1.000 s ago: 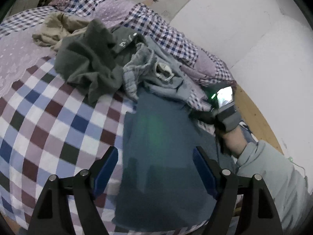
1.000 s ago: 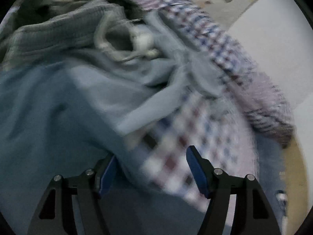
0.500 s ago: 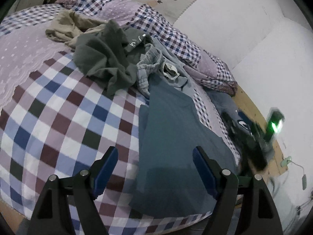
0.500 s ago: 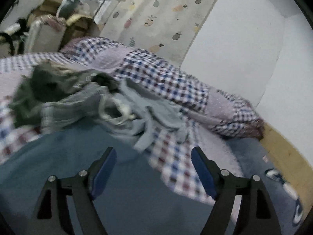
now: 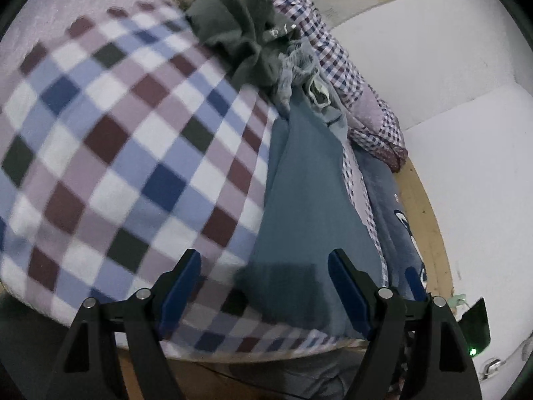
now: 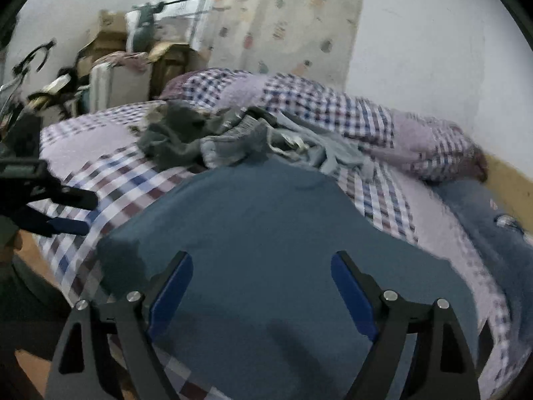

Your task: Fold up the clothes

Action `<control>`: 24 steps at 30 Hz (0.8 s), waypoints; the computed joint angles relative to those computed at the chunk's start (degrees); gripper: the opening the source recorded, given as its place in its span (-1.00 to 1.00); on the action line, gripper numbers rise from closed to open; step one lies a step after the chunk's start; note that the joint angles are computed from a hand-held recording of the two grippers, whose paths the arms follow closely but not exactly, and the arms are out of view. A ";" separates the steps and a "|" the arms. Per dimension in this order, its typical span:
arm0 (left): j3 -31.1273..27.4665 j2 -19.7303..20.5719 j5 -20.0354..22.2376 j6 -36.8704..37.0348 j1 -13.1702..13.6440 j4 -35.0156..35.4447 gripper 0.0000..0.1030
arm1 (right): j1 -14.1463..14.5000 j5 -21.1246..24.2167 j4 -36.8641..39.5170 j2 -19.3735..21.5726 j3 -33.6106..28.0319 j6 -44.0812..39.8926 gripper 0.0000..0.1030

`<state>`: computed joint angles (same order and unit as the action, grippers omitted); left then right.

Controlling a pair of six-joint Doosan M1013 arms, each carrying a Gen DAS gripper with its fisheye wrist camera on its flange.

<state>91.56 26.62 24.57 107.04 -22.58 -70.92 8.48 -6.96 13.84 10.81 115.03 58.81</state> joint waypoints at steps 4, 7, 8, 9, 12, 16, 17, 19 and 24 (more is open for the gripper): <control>-0.19 0.79 1.13 3.37 -0.14 -3.47 0.59 | 0.59 -1.35 -2.00 -0.37 1.16 -0.97 0.71; -1.36 2.15 4.43 2.65 -0.11 -4.38 0.59 | 0.96 -1.09 3.36 -0.18 1.42 -8.05 0.71; -1.76 2.50 5.11 2.05 -0.23 -3.92 0.58 | 1.13 -1.20 4.57 -0.14 1.58 -9.97 0.71; -2.03 2.76 5.57 2.06 -0.36 -3.90 0.58 | 1.34 -1.50 4.87 -0.15 1.80 -11.11 0.71; -2.52 3.22 5.77 1.38 -0.70 -3.41 0.57 | 2.35 -3.31 6.13 0.03 2.67 -16.24 0.71; -1.97 2.89 5.03 -1.95 -0.57 -2.59 0.17 | 4.32 -6.72 9.44 0.96 3.80 -26.39 0.71; -1.77 2.79 4.97 -2.33 -0.43 -2.90 -0.14 | 4.80 -7.50 8.92 1.30 4.08 -27.80 0.71; -1.45 2.72 5.16 -2.58 -0.16 -3.41 -0.40 | 5.77 -9.29 8.54 2.00 4.65 -30.93 0.71; -0.48 2.19 5.41 0.51 0.30 -6.58 -0.88 | 8.02 -13.53 8.38 3.87 5.64 -38.32 0.71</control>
<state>91.08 28.80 29.98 107.54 -22.28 -77.49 16.50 -20.48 22.22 14.69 120.67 20.49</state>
